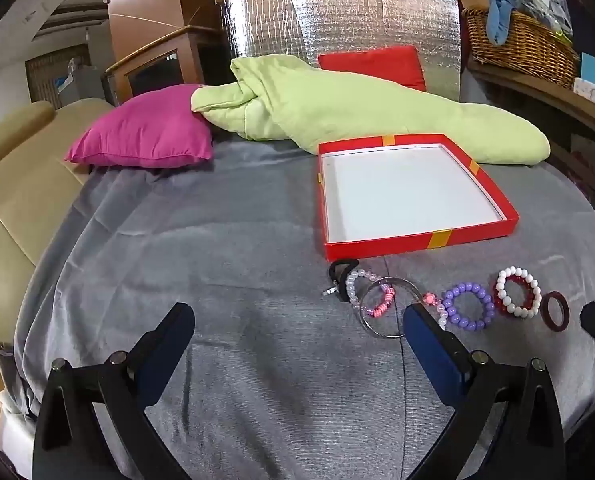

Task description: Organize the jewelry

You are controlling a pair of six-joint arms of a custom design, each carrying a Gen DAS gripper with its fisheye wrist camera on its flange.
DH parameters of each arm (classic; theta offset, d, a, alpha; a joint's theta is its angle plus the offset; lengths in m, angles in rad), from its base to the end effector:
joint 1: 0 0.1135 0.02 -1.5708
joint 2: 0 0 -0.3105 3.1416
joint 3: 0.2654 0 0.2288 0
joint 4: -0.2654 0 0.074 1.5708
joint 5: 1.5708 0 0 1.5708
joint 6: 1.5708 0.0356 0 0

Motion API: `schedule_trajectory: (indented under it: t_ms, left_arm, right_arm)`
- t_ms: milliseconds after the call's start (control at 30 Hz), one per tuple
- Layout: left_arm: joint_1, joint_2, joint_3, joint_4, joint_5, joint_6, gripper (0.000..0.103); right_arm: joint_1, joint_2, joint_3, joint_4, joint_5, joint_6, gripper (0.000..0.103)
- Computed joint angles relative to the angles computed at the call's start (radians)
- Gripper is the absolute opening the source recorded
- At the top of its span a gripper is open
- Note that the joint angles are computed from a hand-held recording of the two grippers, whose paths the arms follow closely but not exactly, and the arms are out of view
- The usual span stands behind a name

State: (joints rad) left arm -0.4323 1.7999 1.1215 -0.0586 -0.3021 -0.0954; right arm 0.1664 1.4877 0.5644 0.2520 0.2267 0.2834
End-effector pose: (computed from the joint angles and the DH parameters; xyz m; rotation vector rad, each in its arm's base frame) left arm 0.3495 -0.1496 0.2515 0.2291 2.2568 0.0712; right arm 0.2581 0.0352 0.2154 0.2514 2.2077 -0.0074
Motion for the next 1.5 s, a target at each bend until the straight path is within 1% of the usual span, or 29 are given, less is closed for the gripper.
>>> schedule_trajectory:
  t_ms: [67, 200, 267, 333, 367, 400, 467, 867, 1200, 1500]
  left_arm:
    - [-0.011, 0.002, 0.000, 0.003, -0.020, 0.003, 0.103]
    - [-0.030, 0.000, -0.006, 0.009, -0.049, 0.000, 0.103]
    - [-0.044, -0.013, -0.008, -0.018, -0.068, -0.007, 0.103]
    - [-0.035, -0.030, -0.026, -0.015, -0.060, -0.002, 0.103]
    - [-0.025, -0.019, -0.018, -0.023, -0.029, -0.028, 0.103]
    - [-0.032, -0.016, -0.032, -0.004, -0.042, -0.028, 0.103]
    - [-0.035, -0.022, -0.047, 0.008, -0.040, -0.032, 0.103]
    - [-0.027, -0.021, -0.038, -0.005, -0.013, -0.046, 0.103]
    - [-0.037, -0.009, -0.034, -0.007, -0.035, -0.030, 0.103]
    - [-0.037, 0.011, -0.007, -0.044, -0.035, -0.022, 0.103]
  right_arm:
    - [0.024, 0.005, 0.001, -0.001, 0.024, 0.016, 0.103]
    - [0.099, -0.018, -0.014, 0.010, 0.134, 0.016, 0.103]
    - [0.121, -0.032, -0.027, 0.020, 0.163, 0.007, 0.103]
    - [0.130, -0.047, -0.037, 0.022, 0.173, 0.002, 0.103]
    - [0.131, -0.055, -0.044, 0.023, 0.173, 0.000, 0.103]
    - [0.132, -0.060, -0.048, 0.022, 0.171, -0.001, 0.103]
    - [0.133, -0.061, -0.054, 0.026, 0.165, 0.000, 0.103]
    - [0.104, -0.037, -0.058, 0.052, 0.133, -0.002, 0.103]
    - [0.068, -0.045, -0.061, 0.055, 0.104, -0.003, 0.103]
    - [0.018, -0.056, -0.067, 0.059, 0.085, -0.014, 0.103]
